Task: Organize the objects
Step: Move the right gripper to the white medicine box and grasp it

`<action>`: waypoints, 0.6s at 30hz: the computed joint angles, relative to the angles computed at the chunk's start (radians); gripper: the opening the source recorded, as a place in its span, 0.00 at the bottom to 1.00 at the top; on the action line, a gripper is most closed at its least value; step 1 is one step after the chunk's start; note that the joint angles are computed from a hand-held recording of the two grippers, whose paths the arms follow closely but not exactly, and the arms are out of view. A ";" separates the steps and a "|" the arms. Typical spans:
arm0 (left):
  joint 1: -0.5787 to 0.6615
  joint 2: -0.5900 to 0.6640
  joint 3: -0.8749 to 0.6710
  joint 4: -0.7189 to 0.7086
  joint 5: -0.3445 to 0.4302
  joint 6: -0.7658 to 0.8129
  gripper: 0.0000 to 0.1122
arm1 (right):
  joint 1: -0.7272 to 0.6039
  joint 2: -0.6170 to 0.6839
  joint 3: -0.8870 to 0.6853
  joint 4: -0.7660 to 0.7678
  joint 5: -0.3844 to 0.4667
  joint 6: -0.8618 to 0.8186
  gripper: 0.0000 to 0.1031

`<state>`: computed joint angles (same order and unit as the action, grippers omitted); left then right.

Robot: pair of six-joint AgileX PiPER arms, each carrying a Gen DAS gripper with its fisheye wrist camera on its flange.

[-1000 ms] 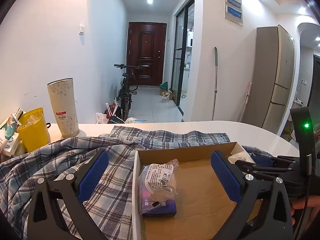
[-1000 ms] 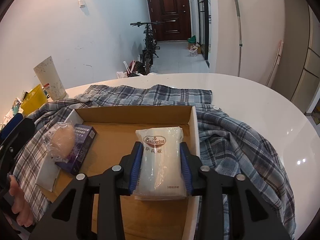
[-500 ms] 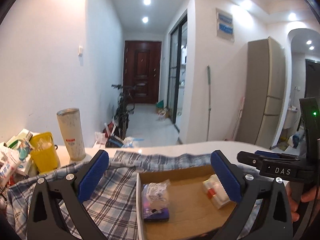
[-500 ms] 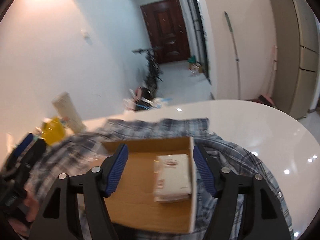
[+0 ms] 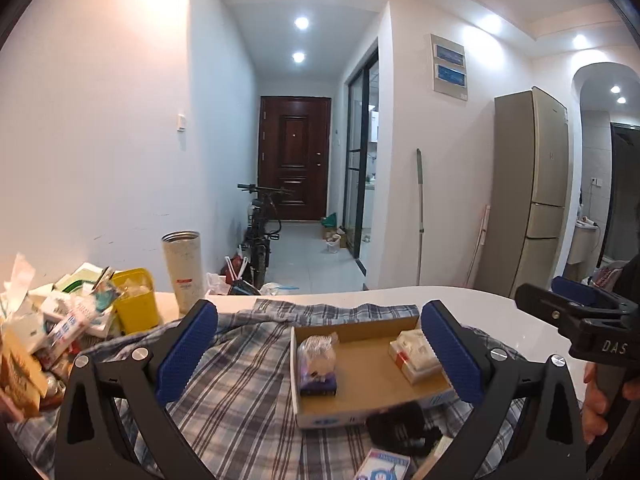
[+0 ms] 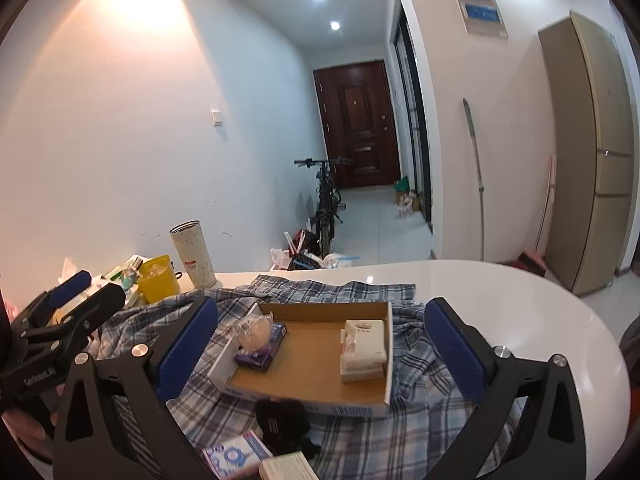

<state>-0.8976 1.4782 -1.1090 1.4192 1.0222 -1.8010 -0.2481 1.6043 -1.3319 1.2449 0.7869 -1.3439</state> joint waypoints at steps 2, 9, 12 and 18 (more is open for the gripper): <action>-0.021 -0.010 0.030 0.011 0.006 -0.038 0.92 | -0.012 -0.039 0.065 0.044 -0.022 -0.070 1.00; -0.041 -0.027 0.113 -0.023 0.010 -0.134 0.92 | -0.042 -0.108 0.231 0.155 -0.045 -0.261 1.00; -0.043 -0.059 0.165 -0.020 -0.011 -0.182 0.92 | -0.039 -0.105 0.251 0.167 -0.054 -0.306 1.00; -0.028 -0.066 0.189 -0.011 -0.044 -0.211 0.92 | -0.042 -0.081 0.248 0.141 -0.047 -0.283 1.00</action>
